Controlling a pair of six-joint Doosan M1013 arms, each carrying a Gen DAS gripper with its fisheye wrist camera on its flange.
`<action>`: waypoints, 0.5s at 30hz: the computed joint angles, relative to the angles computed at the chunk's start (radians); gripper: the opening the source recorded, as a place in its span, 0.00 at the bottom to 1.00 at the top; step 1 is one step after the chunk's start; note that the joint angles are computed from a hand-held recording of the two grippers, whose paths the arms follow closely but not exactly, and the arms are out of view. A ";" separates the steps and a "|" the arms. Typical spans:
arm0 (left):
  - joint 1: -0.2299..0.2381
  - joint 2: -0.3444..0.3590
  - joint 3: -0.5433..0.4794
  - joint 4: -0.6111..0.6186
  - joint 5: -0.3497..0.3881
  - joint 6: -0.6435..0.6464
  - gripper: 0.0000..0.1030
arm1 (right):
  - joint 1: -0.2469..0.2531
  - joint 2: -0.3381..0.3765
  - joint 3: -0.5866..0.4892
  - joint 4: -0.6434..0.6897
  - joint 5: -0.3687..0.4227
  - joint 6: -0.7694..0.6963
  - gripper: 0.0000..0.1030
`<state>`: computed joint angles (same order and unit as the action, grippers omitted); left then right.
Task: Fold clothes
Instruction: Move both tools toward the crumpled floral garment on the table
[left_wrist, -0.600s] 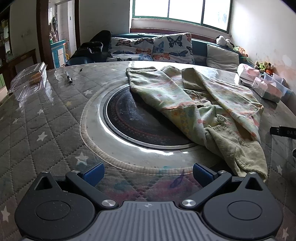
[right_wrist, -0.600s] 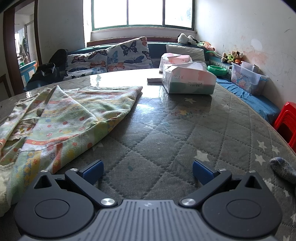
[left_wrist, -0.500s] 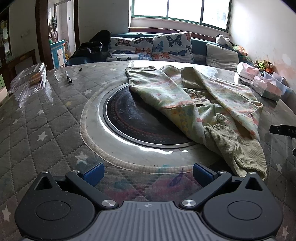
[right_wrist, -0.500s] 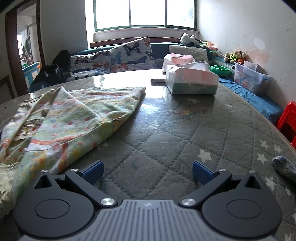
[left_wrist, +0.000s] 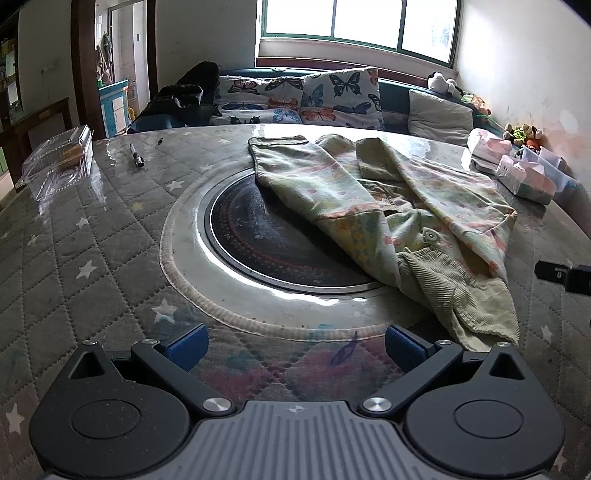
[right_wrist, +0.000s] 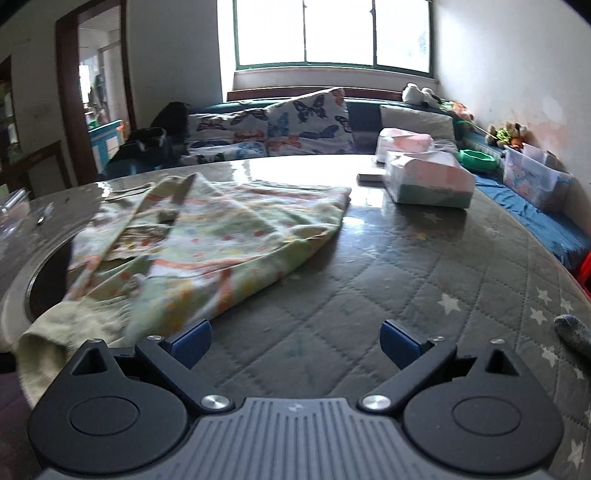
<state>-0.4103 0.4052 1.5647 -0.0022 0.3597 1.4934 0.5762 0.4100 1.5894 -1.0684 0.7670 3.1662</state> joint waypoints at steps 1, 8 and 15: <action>0.000 -0.001 0.001 -0.004 0.000 0.003 1.00 | 0.005 -0.001 0.001 -0.001 -0.005 -0.001 0.96; 0.000 -0.010 0.011 -0.001 -0.005 0.002 1.00 | 0.034 -0.003 0.001 0.015 -0.017 0.000 0.94; 0.001 -0.021 0.024 -0.029 -0.011 0.023 1.00 | 0.053 -0.004 0.000 0.023 -0.014 0.005 0.93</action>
